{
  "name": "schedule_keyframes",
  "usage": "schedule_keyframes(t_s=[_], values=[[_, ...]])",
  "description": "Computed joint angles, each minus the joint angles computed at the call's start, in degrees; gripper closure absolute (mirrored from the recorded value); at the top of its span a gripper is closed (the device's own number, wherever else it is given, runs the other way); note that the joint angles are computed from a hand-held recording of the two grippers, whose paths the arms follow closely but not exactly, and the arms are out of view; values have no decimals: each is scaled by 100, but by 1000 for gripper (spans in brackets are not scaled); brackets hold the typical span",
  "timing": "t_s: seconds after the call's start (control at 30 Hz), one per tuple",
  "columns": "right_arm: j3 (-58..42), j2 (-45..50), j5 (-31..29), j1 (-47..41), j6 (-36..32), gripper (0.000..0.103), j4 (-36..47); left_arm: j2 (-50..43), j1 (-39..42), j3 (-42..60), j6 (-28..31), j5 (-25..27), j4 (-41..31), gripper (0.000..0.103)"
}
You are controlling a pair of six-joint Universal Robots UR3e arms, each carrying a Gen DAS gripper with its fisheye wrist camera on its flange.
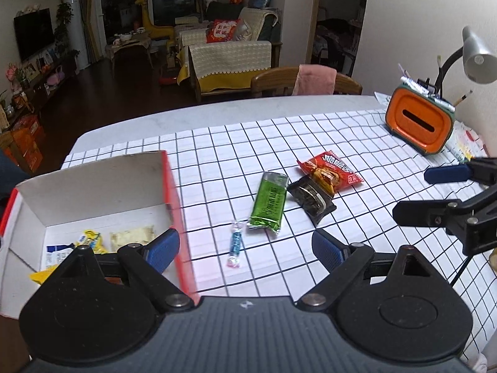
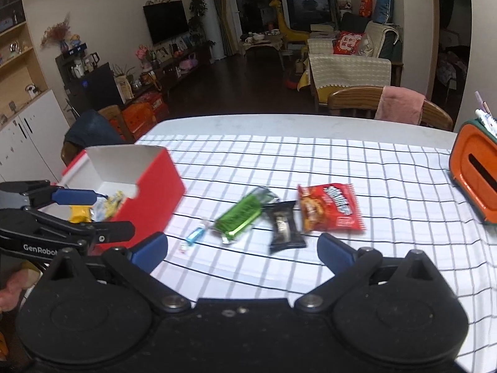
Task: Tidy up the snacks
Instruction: 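Withdraw both tools from the box toward the remaining snacks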
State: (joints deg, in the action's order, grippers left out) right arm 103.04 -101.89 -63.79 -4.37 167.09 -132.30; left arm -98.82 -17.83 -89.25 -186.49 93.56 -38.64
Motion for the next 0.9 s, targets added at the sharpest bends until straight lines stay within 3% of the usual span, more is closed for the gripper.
schedule_keyframes(t_s=[0.33, 0.73, 0.9], values=[[33, 695, 323, -522, -907, 7, -180, -1250, -589, 1197, -265, 568, -288, 10], [-662, 2121, 241, -254, -1157, 15, -525, -2416, -662, 2282, -489, 858, -776, 11], [-1126, 2749, 185, -17, -1146, 20, -545, -2784, -659, 2609, -344, 943, -904, 18]])
